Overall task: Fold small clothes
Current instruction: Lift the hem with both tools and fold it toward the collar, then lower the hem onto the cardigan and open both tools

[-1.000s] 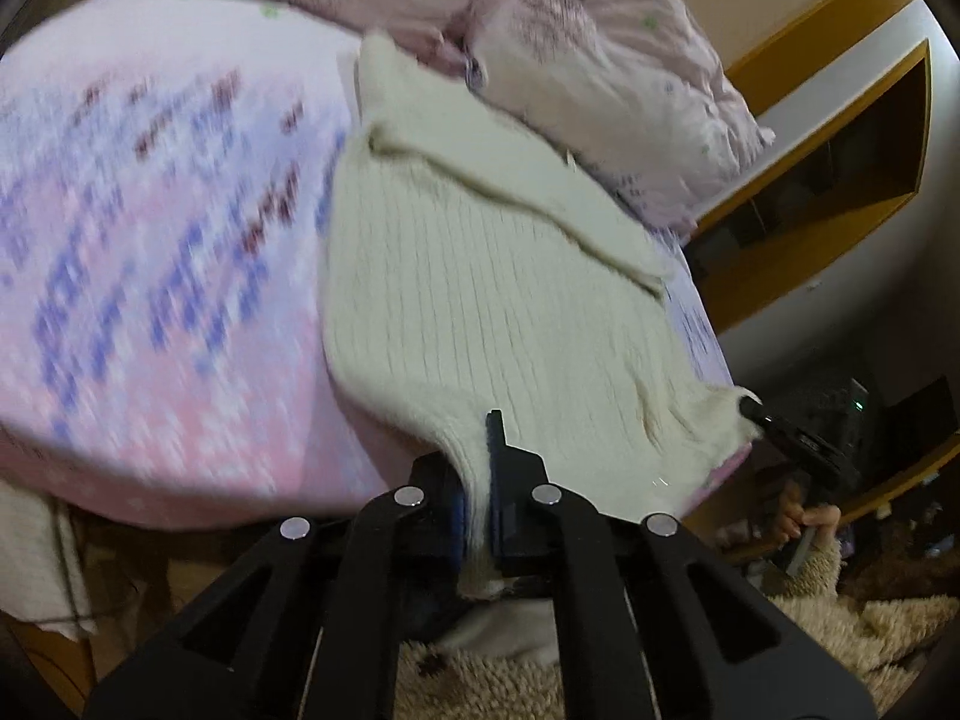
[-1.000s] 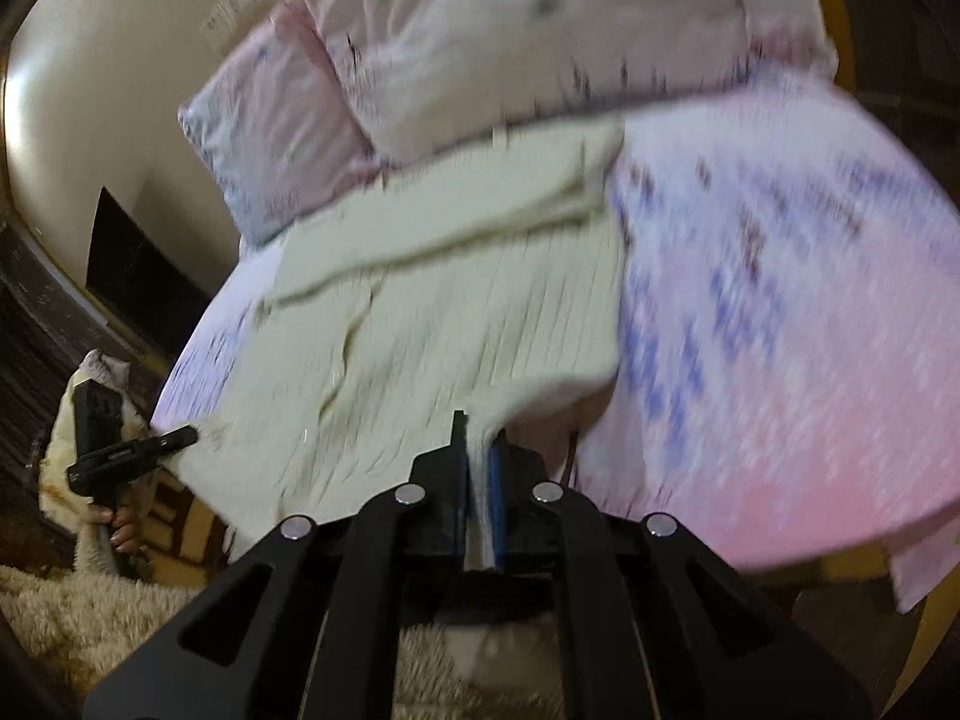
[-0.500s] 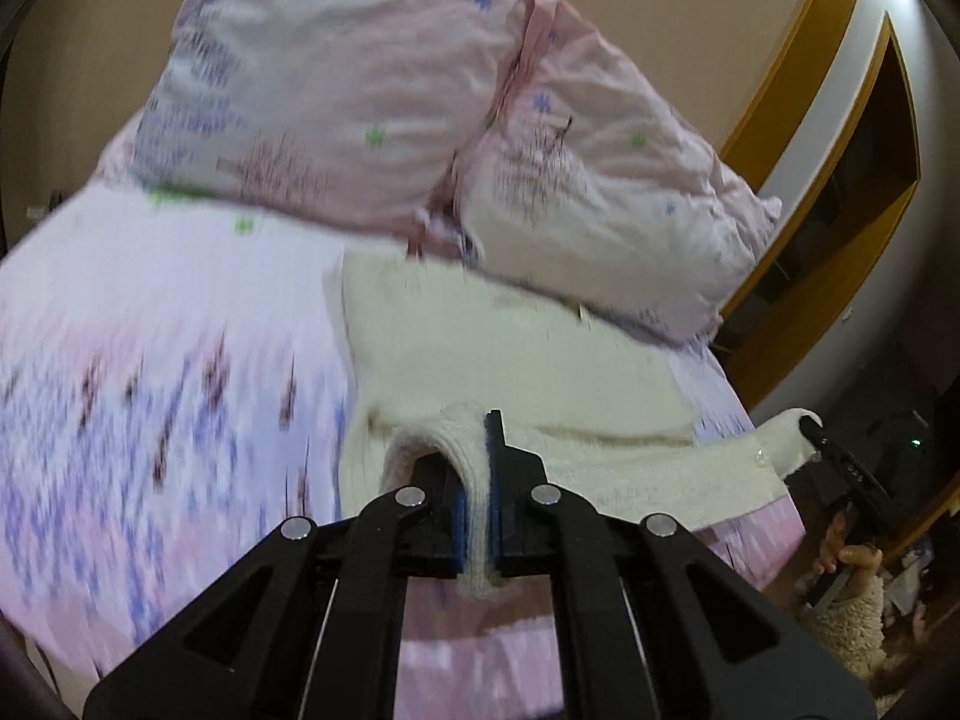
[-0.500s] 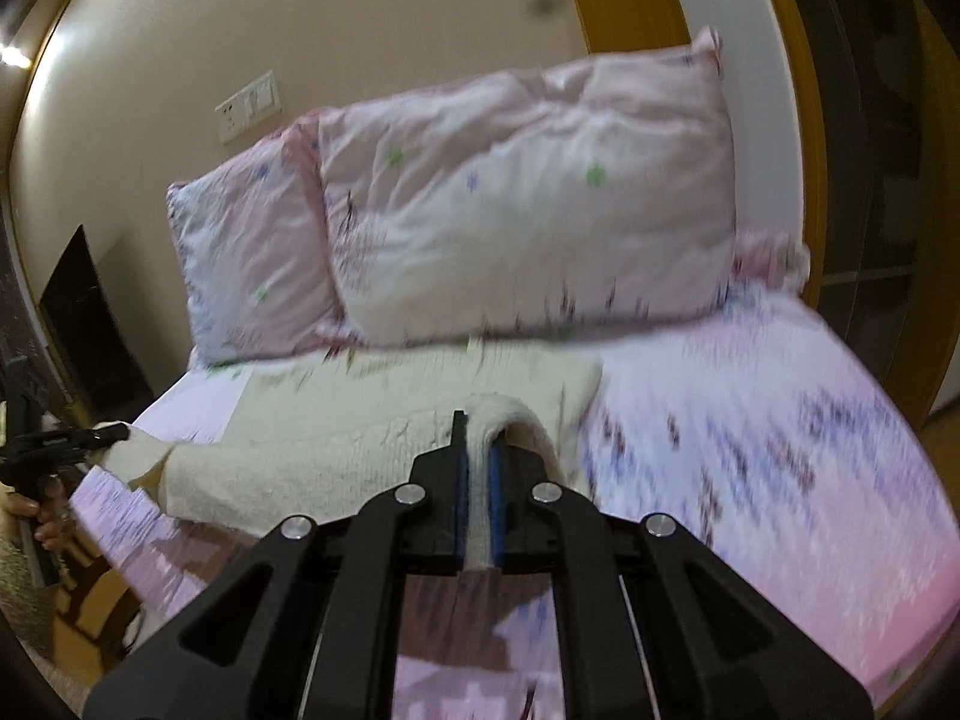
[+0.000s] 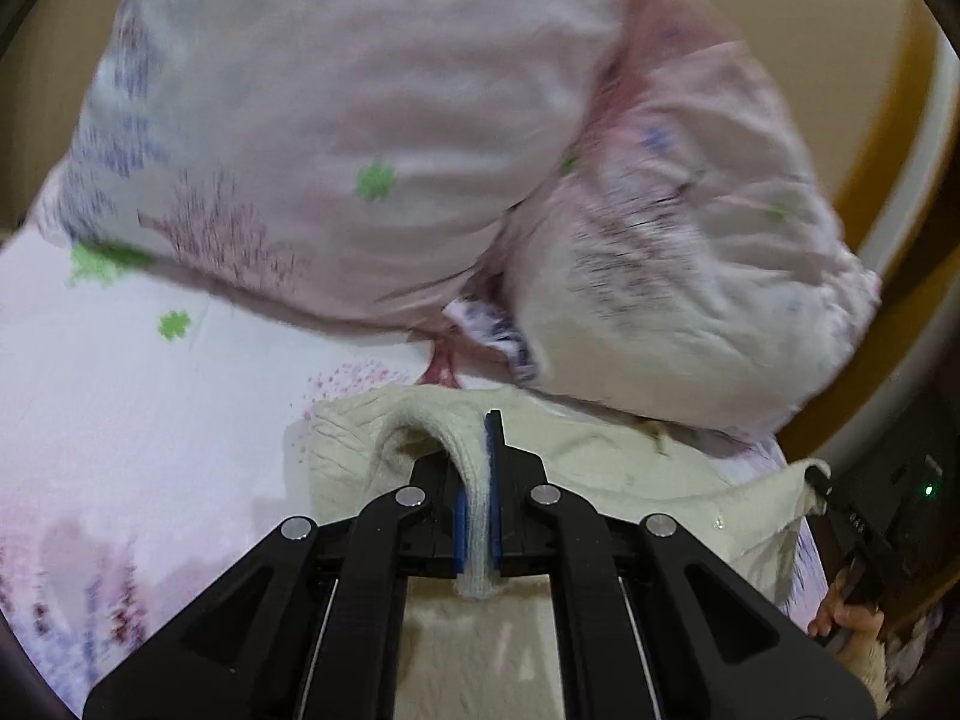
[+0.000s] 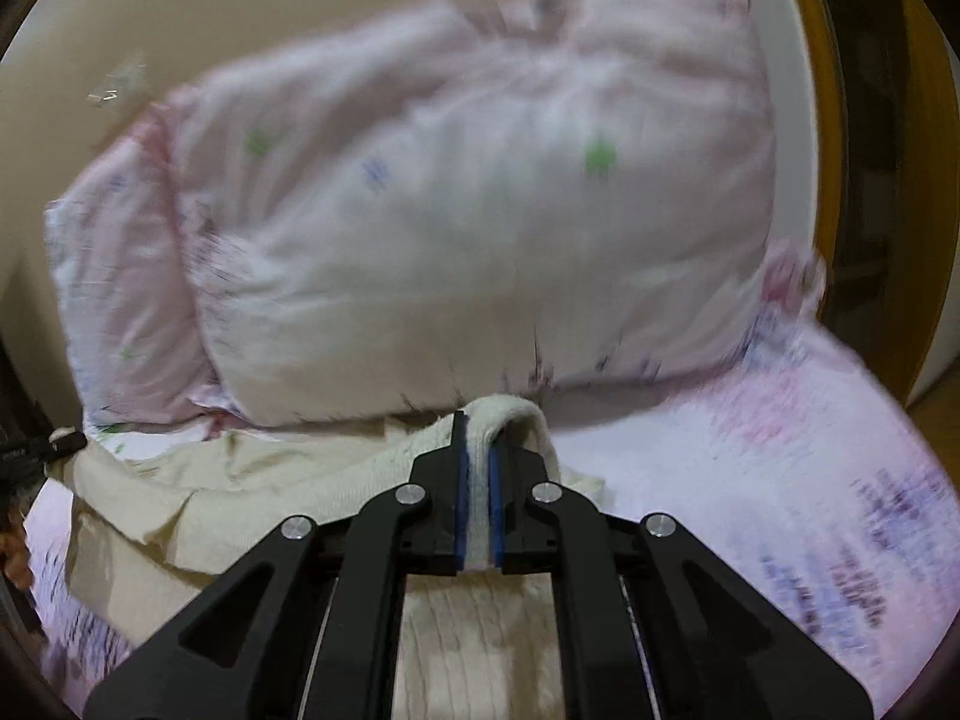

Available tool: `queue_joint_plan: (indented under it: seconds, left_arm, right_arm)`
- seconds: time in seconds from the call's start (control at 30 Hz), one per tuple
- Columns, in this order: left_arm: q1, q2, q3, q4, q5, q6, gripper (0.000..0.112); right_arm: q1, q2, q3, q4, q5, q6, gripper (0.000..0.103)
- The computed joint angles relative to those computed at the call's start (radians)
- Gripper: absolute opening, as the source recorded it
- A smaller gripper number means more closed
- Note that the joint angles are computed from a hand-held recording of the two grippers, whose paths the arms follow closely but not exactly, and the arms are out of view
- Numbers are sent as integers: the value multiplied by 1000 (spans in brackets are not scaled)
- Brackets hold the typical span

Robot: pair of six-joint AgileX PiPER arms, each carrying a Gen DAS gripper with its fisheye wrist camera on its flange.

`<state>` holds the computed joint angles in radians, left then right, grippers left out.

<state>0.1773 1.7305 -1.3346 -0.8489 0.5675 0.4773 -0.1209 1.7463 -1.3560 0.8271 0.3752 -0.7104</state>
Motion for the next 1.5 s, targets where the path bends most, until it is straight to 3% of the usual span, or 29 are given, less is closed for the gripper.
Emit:
queue_joint_plan:
  seconds: [0.13,0.33,0.4,0.47,0.57,0.6,0.63,0.83,1.0,1.07,1.13,1.2,1.37,1.5]
  left_arm:
    - [23,120,-73,-31,43,-48,4]
    - [22,221,-166,1,97,-159,4]
    - [22,235,-191,4,121,-181,5]
    - [28,223,-181,-7,132,-175,8]
    - [42,167,-117,-41,117,-118,35]
    - [45,144,-92,-40,103,-109,45]
    - [48,116,-61,-35,87,-99,47]
    - [68,-16,94,82,56,-83,47]
    - [46,-69,173,198,17,-124,46]
    - [40,-69,185,202,15,-119,40]
    - [33,-66,192,204,24,-106,17]
    - [28,-67,191,200,46,-85,6]
    - [53,-114,192,184,93,-52,4]
    - [57,-130,205,207,94,-50,4]
  right_arm:
    - [5,159,-173,-195,81,267,5]
    - [7,354,-422,-338,270,515,9]
    - [-3,373,-447,-310,299,507,20]
    - [-20,353,-419,-244,293,453,47]
    - [-44,260,-298,-173,220,363,56]
    - [-55,237,-265,-144,213,325,56]
    - [-74,210,-225,-101,215,273,56]
    - [-150,139,-67,5,278,73,41]
    - [-150,113,5,6,302,19,36]
    - [-143,112,21,-2,301,15,18]
    - [-144,98,49,27,284,-16,13]
    - [-150,64,86,66,268,-54,8]
    - [-171,-13,155,122,248,-125,5]
    - [-131,-22,180,-53,172,13,5]
